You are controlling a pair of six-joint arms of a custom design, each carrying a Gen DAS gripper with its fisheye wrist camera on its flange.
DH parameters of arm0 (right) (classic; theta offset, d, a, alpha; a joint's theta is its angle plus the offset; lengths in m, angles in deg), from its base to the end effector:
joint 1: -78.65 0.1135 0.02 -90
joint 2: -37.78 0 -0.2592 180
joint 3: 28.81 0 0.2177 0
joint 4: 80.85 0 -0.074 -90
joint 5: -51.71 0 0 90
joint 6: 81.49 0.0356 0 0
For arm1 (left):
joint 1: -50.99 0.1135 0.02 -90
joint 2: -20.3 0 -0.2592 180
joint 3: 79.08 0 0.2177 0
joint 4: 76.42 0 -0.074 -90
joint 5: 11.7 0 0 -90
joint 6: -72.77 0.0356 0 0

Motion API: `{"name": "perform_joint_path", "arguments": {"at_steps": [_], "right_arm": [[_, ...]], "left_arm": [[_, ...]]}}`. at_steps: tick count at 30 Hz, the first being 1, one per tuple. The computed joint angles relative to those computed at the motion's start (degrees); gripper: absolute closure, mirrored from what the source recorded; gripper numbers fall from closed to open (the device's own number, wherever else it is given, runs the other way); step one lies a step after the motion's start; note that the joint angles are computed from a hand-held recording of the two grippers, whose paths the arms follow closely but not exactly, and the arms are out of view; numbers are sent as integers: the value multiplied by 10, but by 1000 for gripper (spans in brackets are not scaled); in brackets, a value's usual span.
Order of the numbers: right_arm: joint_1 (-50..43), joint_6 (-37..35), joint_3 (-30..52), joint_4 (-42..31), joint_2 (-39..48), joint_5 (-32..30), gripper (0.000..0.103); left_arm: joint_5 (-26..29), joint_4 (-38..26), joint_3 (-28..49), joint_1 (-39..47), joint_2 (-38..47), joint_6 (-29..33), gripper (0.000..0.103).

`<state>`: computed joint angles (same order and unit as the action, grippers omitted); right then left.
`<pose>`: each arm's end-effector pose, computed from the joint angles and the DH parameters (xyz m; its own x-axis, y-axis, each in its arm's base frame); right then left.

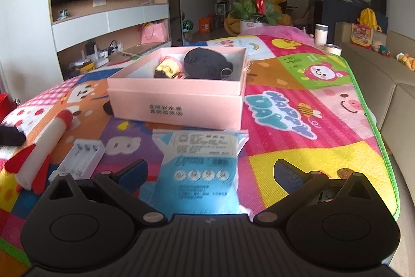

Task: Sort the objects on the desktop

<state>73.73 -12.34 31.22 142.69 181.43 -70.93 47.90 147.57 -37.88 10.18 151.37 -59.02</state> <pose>0.3329 -0.0094 -0.0162 -0.4788 -0.2596 -0.8386 -0.5451 0.8368 0.0522 0.2113 -0.1587 0.0160 -0.6031 -0.2387 -0.7611 -0.1406 0.9711 -0.1931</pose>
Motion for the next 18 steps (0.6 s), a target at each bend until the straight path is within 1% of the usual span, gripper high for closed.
{"name": "perform_joint_path", "arguments": {"at_steps": [2, 5, 7, 9, 10, 14, 16, 18], "right_arm": [[-3, 6, 0, 1, -3, 1, 0], [-13, -9, -13, 10, -10, -4, 0], [-21, -22, -25, 28, -11, -9, 0], [-27, -27, -29, 39, -9, -10, 0], [-27, -24, -27, 36, -9, -10, 0], [-20, -3, -17, 28, -9, -1, 0], [-18, -3, -20, 36, -9, -1, 0], [-18, -6, -27, 55, -7, 1, 0]], "left_arm": [[-12, -74, 72, -5, 25, 12, 2], [-13, -134, 138, 3, 57, 19, 2], [0, -150, 159, 10, 70, 24, 2], [23, -123, 164, 14, 85, 44, 2], [35, -92, 156, 13, 92, 62, 2], [138, 30, 109, 7, 101, 118, 2], [162, 55, 95, -4, 105, 135, 2], [168, 53, 88, -16, 103, 150, 2]]}}
